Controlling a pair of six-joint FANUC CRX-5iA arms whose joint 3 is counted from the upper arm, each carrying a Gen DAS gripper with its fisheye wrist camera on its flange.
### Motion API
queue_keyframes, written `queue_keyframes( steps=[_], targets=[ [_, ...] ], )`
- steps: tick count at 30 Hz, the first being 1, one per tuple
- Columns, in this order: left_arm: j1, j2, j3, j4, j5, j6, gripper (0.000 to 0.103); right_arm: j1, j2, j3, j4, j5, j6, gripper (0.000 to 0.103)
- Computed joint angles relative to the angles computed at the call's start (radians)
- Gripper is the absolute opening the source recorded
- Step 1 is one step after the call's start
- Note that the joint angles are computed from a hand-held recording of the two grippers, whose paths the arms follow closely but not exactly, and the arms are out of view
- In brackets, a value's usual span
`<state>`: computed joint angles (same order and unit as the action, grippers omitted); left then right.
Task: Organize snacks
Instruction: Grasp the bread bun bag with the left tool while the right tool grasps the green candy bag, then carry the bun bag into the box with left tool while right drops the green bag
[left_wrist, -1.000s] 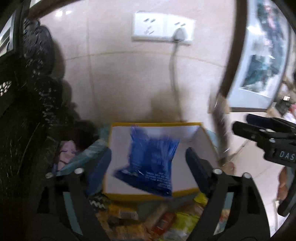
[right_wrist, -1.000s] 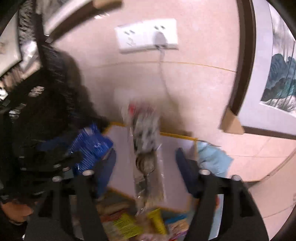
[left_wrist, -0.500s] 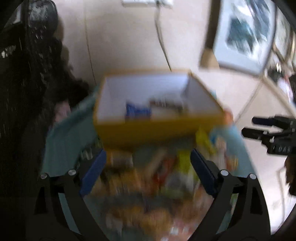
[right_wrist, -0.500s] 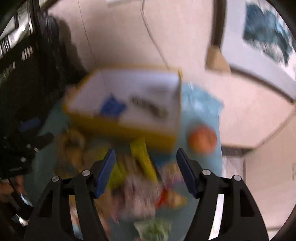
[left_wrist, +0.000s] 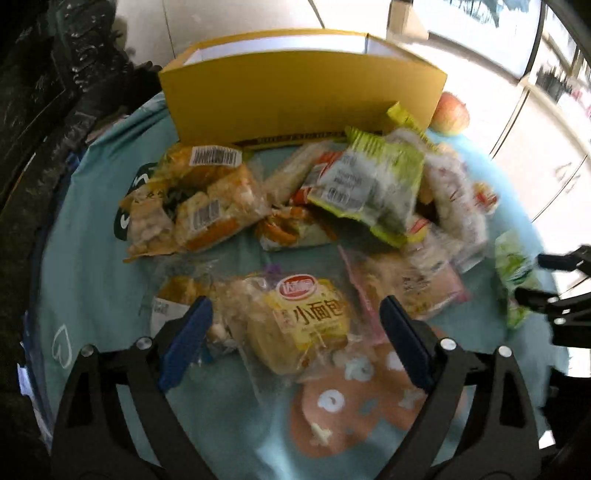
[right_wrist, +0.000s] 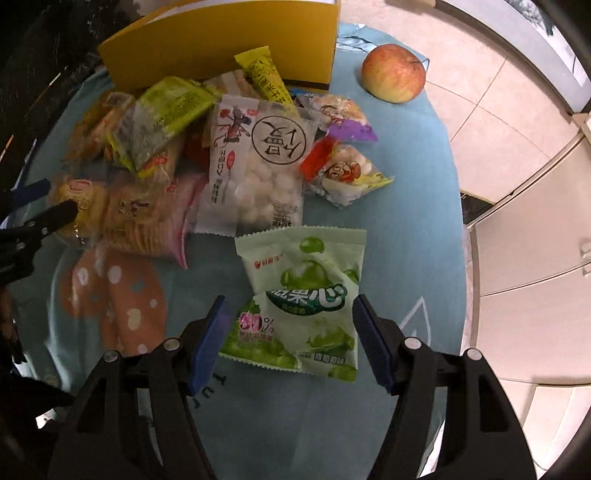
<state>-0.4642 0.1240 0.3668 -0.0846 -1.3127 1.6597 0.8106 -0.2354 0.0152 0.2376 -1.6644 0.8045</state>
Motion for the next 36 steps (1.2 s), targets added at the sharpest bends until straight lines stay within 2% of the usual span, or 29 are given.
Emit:
queue_keyframes(
  steps=[2, 3, 4, 5, 6, 10, 16, 19, 27, 28, 36],
  targets=[
    [-0.026, 0.035, 0.029, -0.067, -0.044, 0.018, 0.093, 0.005, -0.001, -0.023, 0.009, 0.007, -0.006, 0.072],
    [-0.022, 0.04, 0.024, -0.067, -0.05, 0.029, 0.093, 0.005, -0.003, -0.032, 0.005, 0.015, -0.009, 0.072],
    [-0.017, 0.033, 0.011, -0.059, -0.04, 0.035, 0.088, 0.0, -0.004, -0.036, -0.008, 0.017, -0.003, 0.072],
    [-0.013, 0.023, -0.004, -0.055, -0.026, 0.03, 0.079, -0.015, 0.002, -0.032, -0.053, 0.008, 0.021, 0.07],
    [-0.006, 0.017, -0.015, -0.037, -0.014, 0.011, 0.06, -0.027, -0.002, -0.03, -0.092, 0.014, 0.036, 0.051],
    [0.016, -0.006, -0.042, 0.028, 0.002, -0.066, 0.051, -0.021, -0.023, -0.023, -0.112, 0.04, 0.048, 0.024],
    [0.066, -0.063, -0.109, 0.142, 0.046, -0.089, 0.049, -0.007, -0.033, 0.018, -0.127, 0.038, 0.046, 0.022],
    [0.087, -0.088, -0.126, 0.181, 0.066, -0.092, 0.049, -0.017, -0.057, 0.018, -0.152, 0.071, 0.043, 0.022],
    [0.103, -0.122, -0.121, 0.209, 0.093, -0.089, 0.049, -0.068, -0.085, 0.045, -0.174, 0.104, 0.031, 0.022],
    [0.105, -0.126, -0.12, 0.215, 0.099, -0.092, 0.049, -0.103, -0.063, 0.083, -0.184, 0.098, 0.064, 0.022],
    [0.12, -0.123, -0.063, 0.258, 0.138, -0.105, 0.049, -0.098, -0.026, 0.206, -0.155, 0.142, 0.089, 0.022]
  ],
)
